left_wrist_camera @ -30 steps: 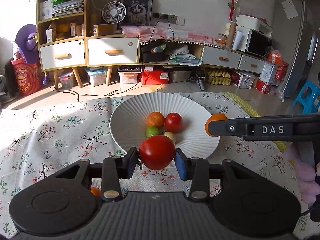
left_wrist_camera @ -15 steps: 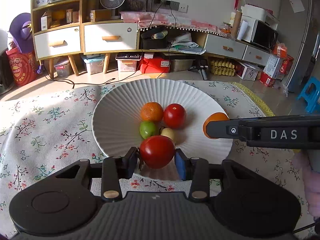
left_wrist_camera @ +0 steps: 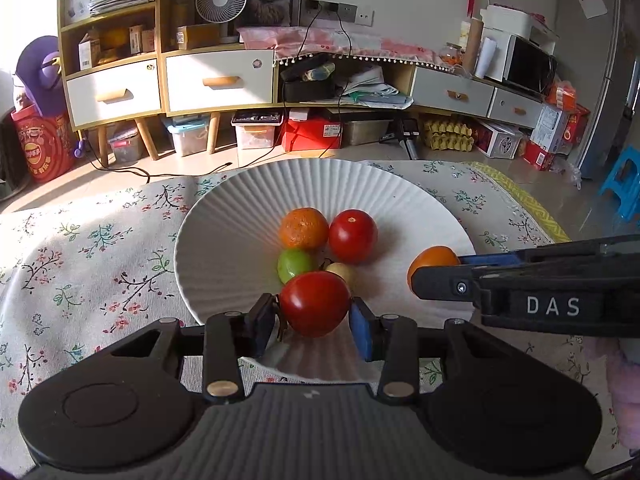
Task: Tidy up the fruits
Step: 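Carry the tomato and orange into the white bowl and open both tools, then withdraw both tools from the bowl toward the fruits on the cloth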
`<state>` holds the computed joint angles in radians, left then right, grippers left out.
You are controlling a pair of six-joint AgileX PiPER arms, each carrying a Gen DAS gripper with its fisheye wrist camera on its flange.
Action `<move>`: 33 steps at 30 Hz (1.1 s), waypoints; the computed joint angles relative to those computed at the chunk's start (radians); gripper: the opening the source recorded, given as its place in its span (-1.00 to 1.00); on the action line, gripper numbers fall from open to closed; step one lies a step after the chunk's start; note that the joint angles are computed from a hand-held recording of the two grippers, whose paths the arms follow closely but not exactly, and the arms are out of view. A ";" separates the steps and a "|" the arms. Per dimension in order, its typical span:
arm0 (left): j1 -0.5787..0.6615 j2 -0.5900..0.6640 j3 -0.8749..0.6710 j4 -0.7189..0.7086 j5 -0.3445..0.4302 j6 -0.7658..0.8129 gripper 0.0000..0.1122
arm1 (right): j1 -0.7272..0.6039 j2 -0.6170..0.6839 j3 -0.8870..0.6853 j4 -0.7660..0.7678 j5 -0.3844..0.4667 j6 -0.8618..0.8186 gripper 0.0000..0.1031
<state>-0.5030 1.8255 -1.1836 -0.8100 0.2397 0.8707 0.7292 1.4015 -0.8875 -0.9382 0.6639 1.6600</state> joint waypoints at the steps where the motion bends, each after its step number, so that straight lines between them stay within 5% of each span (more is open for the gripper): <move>1: -0.002 0.000 0.002 -0.003 -0.004 0.007 -0.19 | 0.000 0.001 0.000 -0.001 0.001 0.000 -0.47; 11: 0.025 -0.025 0.034 -0.193 0.010 0.210 -0.08 | 0.000 -0.009 -0.007 0.014 -0.001 -0.007 -0.36; 19: 0.077 -0.090 0.090 -0.314 0.051 0.359 0.19 | 0.047 -0.038 -0.011 -0.029 0.043 0.043 0.23; 33: 0.183 -0.196 0.195 -0.356 0.130 0.453 0.57 | 0.140 -0.041 -0.037 -0.056 0.125 0.076 0.60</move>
<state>-0.3201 1.6297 -0.9890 -1.1663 0.3700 1.3240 0.8687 1.3605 -0.9240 -0.9946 0.7887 1.7365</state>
